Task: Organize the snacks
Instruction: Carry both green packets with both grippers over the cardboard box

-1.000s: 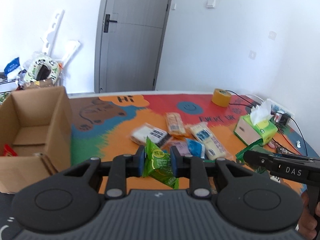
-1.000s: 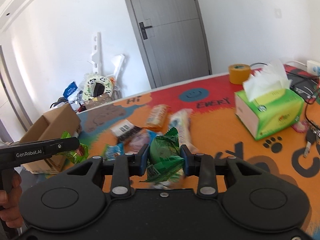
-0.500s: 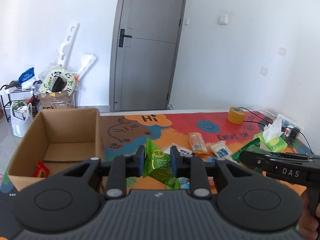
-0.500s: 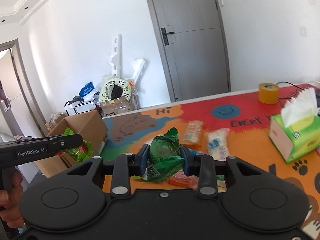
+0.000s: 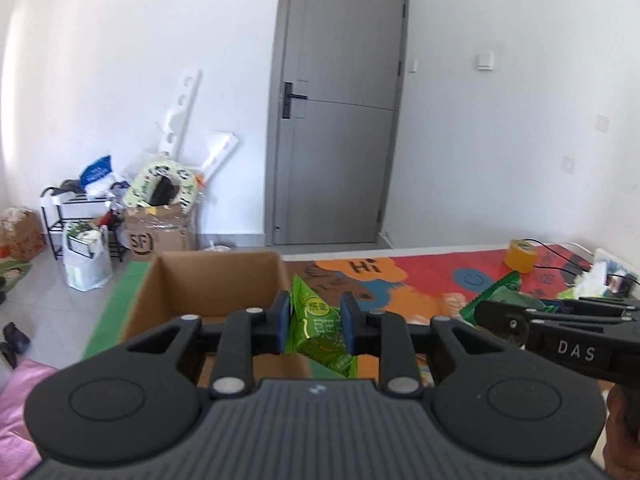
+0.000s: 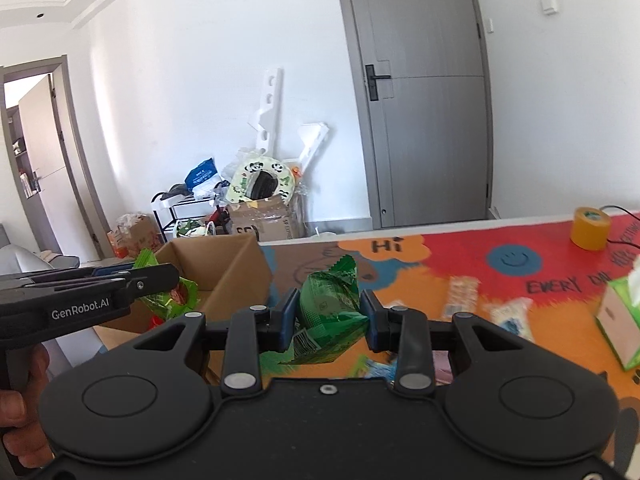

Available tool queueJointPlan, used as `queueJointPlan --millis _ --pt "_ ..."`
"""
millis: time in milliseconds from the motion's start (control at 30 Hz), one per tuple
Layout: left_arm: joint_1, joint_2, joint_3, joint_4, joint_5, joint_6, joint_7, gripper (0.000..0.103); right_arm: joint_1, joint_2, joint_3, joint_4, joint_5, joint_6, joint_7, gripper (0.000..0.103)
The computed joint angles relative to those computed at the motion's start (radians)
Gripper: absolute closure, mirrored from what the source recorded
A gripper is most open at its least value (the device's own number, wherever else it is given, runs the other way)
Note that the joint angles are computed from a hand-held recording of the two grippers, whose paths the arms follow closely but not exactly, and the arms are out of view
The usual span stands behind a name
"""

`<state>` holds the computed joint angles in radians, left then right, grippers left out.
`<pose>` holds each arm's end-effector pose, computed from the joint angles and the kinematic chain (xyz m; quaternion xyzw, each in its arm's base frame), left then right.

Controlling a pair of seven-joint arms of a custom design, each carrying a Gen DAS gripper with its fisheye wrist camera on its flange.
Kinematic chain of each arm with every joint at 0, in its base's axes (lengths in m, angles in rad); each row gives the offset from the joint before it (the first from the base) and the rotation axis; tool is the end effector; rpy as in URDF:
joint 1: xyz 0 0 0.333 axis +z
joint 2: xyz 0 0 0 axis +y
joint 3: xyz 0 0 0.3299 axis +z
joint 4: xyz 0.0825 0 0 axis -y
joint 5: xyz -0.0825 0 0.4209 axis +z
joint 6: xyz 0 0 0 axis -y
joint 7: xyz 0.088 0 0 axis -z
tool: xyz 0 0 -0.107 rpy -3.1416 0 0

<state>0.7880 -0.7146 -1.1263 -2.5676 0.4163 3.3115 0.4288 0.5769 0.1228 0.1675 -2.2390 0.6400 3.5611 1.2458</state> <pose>0.4371 -0.2394 0.4496 -0.6195 0.5689 -0.3897 0.3751 0.4866 0.3438 0.4344 -0.6797 0.4996 -0.2364 0.4823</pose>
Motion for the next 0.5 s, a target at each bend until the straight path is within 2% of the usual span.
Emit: queueJointPlan --millis 300,500 --pt "0.028 -0.038 0.038 -0.015 0.030 -0.065 -0.010 0.078 0.076 0.066 -0.028 0.114 0.099 -0.017 -0.139 0.069" --pt "0.086 -0.028 0.016 0.015 0.088 -0.103 -0.030 0.078 0.120 0.117 -0.048 0.200 0.158 -0.051 -0.211 0.069"
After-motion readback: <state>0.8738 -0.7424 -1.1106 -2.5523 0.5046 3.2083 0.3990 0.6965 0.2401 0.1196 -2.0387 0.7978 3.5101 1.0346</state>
